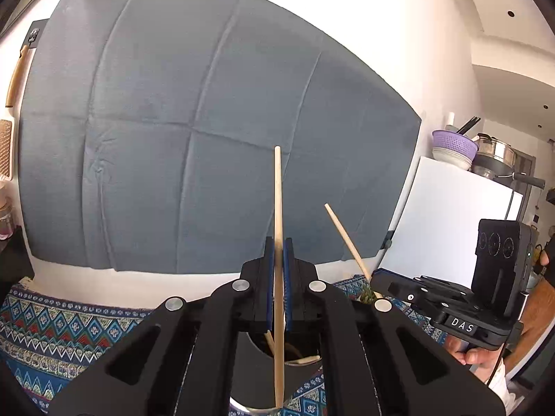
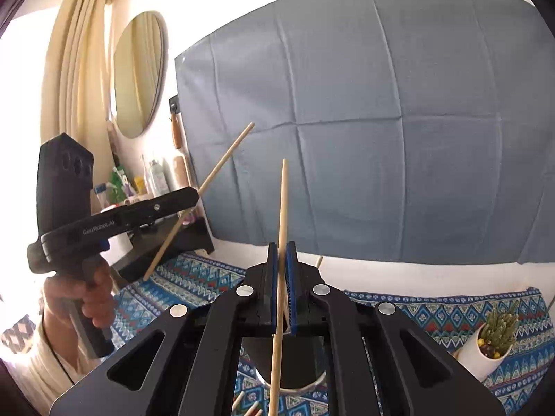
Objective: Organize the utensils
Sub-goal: 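Lift the left tool's stick over the black holder while the right tool carries its stick there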
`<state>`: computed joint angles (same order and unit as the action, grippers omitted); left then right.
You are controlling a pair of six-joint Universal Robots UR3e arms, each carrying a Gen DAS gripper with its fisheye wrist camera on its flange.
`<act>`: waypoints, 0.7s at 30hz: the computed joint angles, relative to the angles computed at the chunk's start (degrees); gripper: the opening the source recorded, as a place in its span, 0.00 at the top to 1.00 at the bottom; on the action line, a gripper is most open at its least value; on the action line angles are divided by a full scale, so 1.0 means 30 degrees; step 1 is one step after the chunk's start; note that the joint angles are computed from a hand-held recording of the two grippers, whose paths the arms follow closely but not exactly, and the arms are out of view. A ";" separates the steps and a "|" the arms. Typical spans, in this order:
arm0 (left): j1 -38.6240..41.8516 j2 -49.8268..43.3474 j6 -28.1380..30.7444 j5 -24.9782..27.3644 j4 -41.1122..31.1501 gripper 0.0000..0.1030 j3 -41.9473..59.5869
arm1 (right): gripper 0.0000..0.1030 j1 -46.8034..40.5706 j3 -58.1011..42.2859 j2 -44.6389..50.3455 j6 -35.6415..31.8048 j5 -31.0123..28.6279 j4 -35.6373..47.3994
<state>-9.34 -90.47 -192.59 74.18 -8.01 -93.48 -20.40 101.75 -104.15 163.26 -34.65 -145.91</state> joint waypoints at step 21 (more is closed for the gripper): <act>0.0420 -0.8335 -0.4823 -0.2238 1.3996 0.95 0.0634 | 0.96 0.1951 -0.3407 1.2716 1.8453 -0.0763 -2.4894</act>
<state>-8.08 -115.48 -207.06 67.47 33.98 -91.57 -14.55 91.53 -66.00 218.62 -36.94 -220.59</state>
